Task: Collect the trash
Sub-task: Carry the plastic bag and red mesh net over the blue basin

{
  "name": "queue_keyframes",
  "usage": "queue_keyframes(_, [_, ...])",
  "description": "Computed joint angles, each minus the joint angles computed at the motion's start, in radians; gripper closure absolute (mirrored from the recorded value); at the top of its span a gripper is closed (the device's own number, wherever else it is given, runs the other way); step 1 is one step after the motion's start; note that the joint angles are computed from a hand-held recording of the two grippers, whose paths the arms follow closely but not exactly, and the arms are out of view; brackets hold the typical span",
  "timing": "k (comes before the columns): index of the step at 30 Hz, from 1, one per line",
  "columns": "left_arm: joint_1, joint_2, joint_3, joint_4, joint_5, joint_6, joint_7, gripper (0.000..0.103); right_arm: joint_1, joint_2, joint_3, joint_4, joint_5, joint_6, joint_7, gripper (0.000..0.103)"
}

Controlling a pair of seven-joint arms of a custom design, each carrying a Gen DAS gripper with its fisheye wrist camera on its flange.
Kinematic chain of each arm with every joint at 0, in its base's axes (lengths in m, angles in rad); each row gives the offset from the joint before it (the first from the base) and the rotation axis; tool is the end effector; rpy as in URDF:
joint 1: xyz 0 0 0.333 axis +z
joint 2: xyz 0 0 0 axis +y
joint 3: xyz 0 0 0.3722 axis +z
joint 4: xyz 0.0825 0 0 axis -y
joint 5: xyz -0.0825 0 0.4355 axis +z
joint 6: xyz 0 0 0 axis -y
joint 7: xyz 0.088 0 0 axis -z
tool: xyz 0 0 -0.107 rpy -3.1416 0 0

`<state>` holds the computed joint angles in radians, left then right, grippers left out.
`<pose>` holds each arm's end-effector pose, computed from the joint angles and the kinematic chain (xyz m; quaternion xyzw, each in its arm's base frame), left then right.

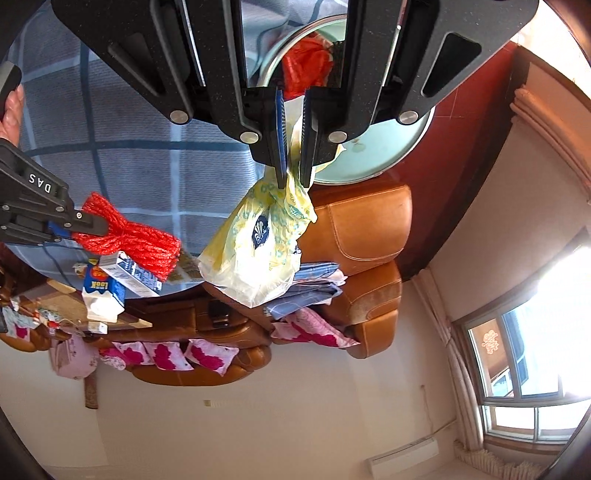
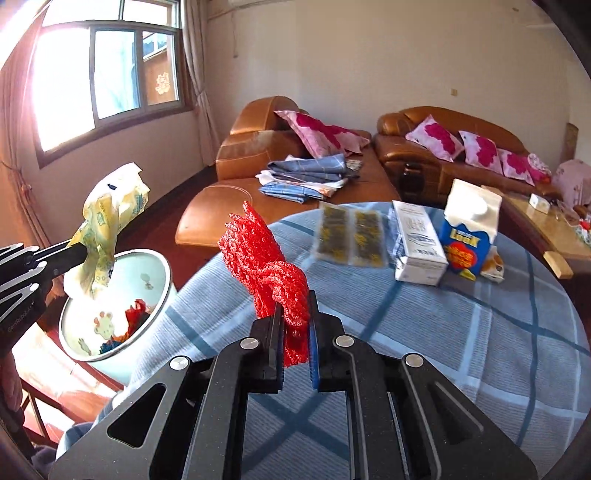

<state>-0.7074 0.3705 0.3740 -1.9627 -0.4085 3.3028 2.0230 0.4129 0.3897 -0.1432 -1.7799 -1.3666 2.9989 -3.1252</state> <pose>0.6784 -0.2230 0.4362 -0.4698 0.7420 -0.3287 0.3475 0.6805 0.2738 0.4126 -0.6309 0.6223 -0.3059 0.3481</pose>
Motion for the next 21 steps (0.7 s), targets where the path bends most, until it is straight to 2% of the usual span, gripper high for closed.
queue_keyframes(3, [-0.033,-0.002,0.051,-0.009,-0.011,0.0,-0.002,0.096,0.003,0.036,0.011,0.04,0.035,0.009,-0.046,0.092])
queue_keyframes(6, [-0.118,0.01,0.157,-0.016,-0.034,-0.006,-0.008,0.096,0.017,0.067,0.004,0.074,0.079,0.025,-0.095,0.092])
queue_keyframes(9, [-0.16,0.021,0.219,-0.02,-0.04,-0.018,-0.02,0.096,0.036,0.095,-0.011,0.103,0.129,0.042,-0.14,0.092])
queue_keyframes(16, [-0.23,0.043,0.332,-0.029,-0.015,-0.028,-0.075,0.096,0.098,0.148,-0.067,0.165,0.21,0.082,-0.23,0.092])
queue_keyframes(21, [-0.261,0.054,0.389,-0.032,-0.009,-0.033,-0.096,0.096,0.121,0.182,-0.084,0.2,0.293,0.1,-0.32,0.092])
